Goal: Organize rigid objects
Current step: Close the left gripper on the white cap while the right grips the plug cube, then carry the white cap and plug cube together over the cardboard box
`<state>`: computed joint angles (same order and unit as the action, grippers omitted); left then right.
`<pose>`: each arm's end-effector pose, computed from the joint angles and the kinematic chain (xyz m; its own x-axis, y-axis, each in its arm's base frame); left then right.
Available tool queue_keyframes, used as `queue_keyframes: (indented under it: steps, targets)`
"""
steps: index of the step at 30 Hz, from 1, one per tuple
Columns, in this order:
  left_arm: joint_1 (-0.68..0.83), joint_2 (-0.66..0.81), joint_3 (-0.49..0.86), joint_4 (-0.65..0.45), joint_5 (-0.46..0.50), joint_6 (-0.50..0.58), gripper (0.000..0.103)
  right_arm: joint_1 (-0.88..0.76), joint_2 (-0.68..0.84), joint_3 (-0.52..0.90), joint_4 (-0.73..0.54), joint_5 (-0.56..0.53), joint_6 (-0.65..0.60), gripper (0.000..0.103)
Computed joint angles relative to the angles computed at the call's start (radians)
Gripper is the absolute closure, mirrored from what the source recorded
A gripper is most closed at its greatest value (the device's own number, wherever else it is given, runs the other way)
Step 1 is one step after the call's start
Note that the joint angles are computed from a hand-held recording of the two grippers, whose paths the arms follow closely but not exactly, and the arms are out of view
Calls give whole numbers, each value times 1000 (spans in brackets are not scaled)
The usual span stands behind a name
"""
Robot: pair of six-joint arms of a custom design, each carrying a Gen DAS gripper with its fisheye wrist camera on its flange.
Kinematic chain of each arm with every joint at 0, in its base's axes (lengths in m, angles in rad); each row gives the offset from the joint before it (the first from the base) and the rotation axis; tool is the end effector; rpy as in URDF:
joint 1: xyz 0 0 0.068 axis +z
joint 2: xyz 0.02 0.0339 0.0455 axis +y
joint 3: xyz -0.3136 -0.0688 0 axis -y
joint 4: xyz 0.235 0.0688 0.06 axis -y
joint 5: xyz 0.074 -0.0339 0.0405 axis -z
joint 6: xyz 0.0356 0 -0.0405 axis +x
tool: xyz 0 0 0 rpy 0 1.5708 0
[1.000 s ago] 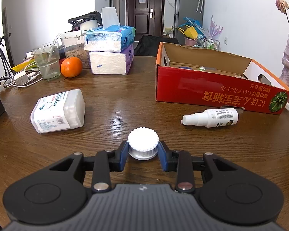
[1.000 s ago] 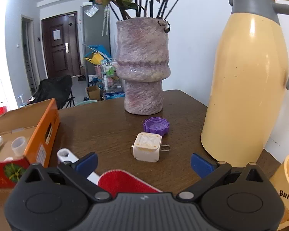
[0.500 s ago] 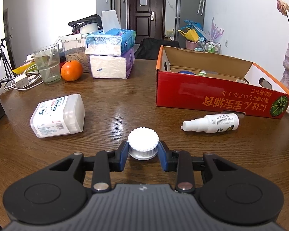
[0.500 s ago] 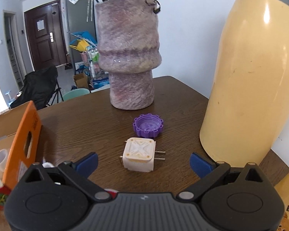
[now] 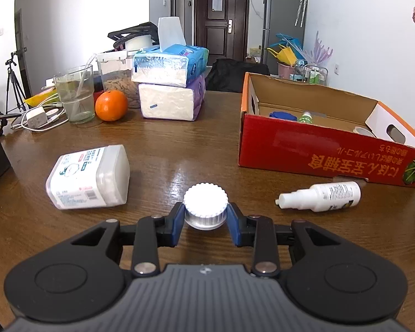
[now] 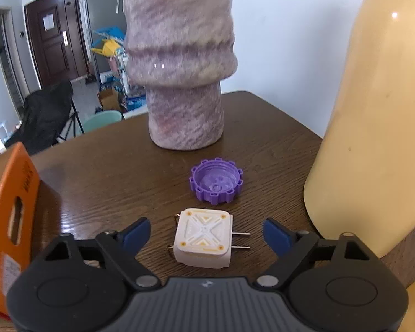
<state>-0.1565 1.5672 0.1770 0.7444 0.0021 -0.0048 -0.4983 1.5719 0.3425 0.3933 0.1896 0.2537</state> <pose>0.2051 -0.0324 0.1407 -0.5952 0.0891 -0.7986 0.1547 0.9880 -0.0051 0.1976 -0.1152 0.1449 -0.4853 0.5447 -0.6840 0.7254 0.6876 0.0329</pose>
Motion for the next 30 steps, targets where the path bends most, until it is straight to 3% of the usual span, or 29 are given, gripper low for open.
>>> queue_keyframes:
  steps: [6, 17, 30]
  targets:
    - [-4, 18, 11, 4, 5, 3, 69, -11, 72, 28, 1, -8, 0, 37]
    - [3, 0, 1, 5, 12, 6, 69, -34, 25, -42, 81, -3, 26, 38]
    - [6, -26, -20, 23, 20, 10, 69, -25, -160, -132, 50, -1, 33, 38]
